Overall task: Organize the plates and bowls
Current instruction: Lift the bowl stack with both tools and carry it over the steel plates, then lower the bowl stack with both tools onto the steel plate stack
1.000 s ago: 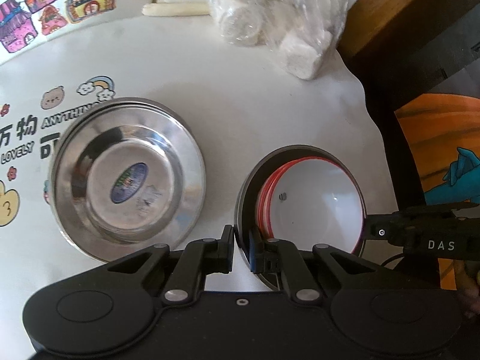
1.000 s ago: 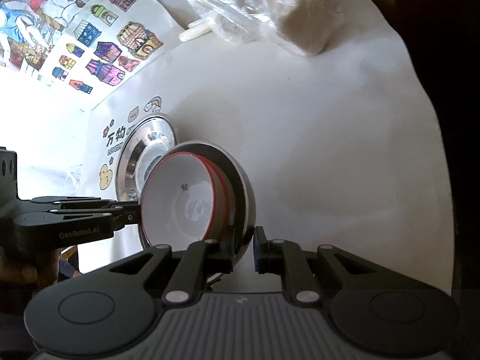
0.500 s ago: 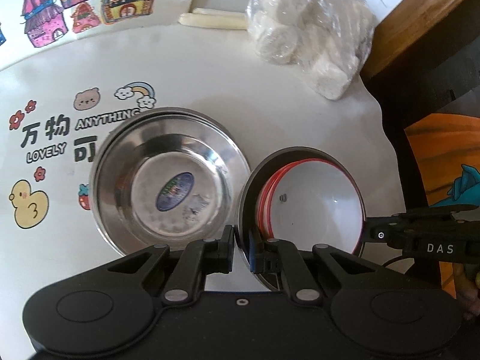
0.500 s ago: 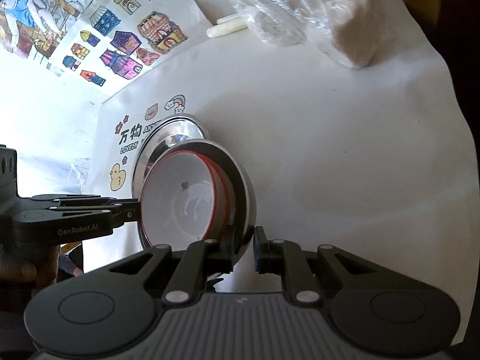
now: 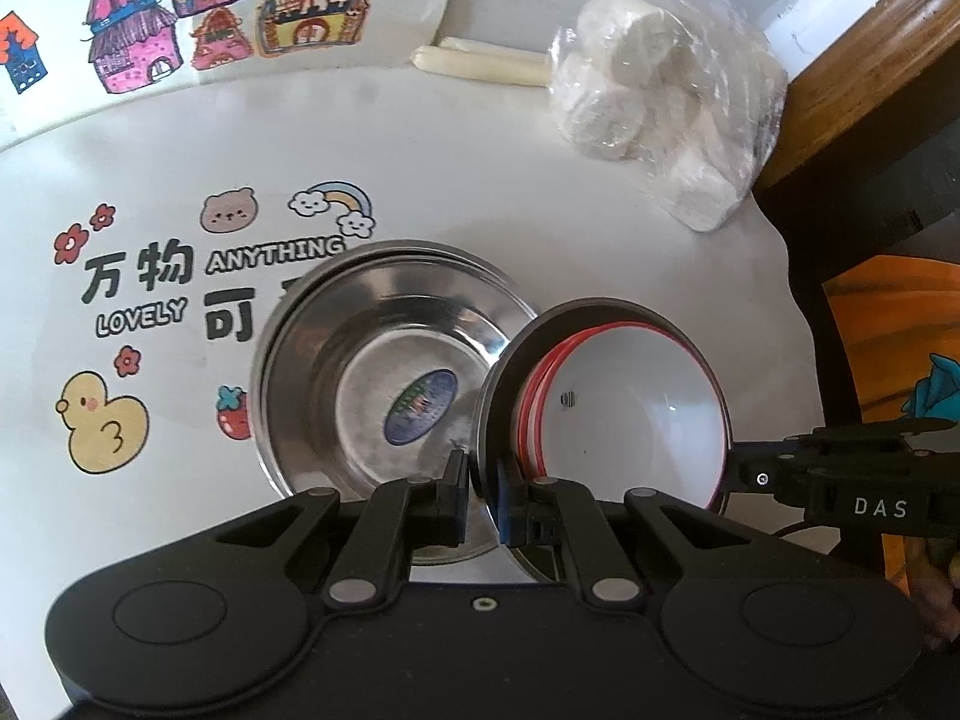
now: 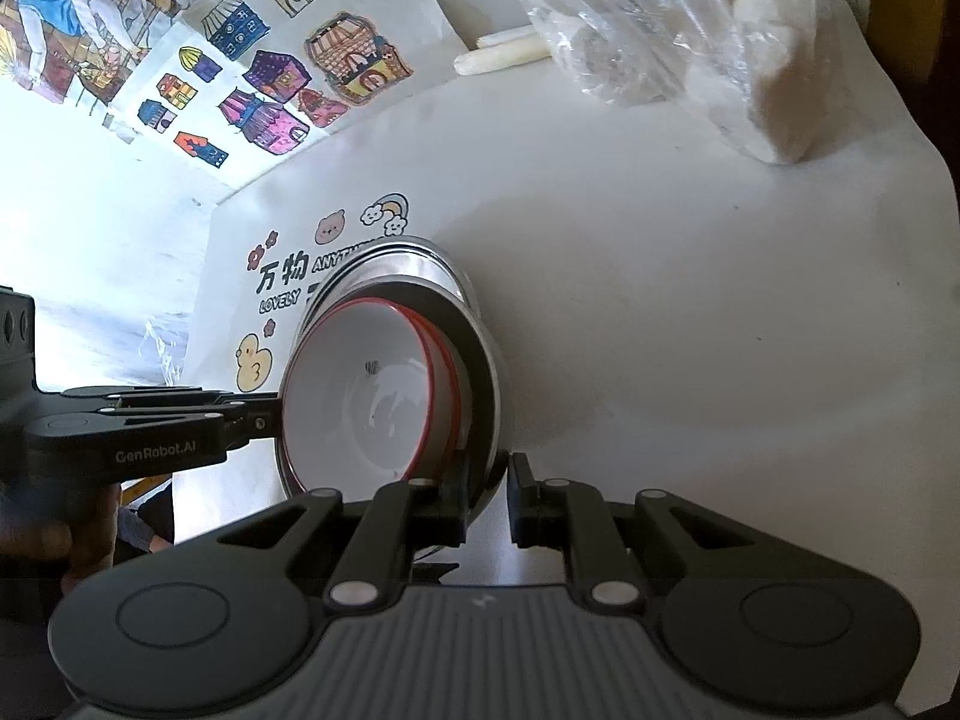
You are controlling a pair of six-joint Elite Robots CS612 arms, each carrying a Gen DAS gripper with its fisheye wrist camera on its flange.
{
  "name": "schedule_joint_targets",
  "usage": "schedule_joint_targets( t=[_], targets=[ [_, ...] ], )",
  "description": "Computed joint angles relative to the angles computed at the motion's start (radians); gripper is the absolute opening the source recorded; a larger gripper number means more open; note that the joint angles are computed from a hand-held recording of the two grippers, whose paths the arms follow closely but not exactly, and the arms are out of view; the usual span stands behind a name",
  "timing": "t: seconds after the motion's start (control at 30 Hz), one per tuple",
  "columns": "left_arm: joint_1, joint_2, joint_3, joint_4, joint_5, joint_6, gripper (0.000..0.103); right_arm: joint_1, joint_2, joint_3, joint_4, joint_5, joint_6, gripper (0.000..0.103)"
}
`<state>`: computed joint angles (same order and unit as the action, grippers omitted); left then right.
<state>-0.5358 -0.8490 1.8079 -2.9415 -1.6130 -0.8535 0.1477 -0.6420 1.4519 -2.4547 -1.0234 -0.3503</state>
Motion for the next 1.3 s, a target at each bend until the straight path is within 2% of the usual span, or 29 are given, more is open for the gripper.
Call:
schedule_joint_targets(
  t=[0.8,1.3],
  targets=[
    [0.048,-0.003,0.035,-0.009,-0.003,-0.016,0.008,0.056,0.055,-0.074,0.022,0.000,0.026,0.014],
    [0.068,0.022,0.021,-0.021,-0.015,0.000,0.008,0.077,0.074,-0.104,0.018,-0.033,0.065,0.014]
  ],
)
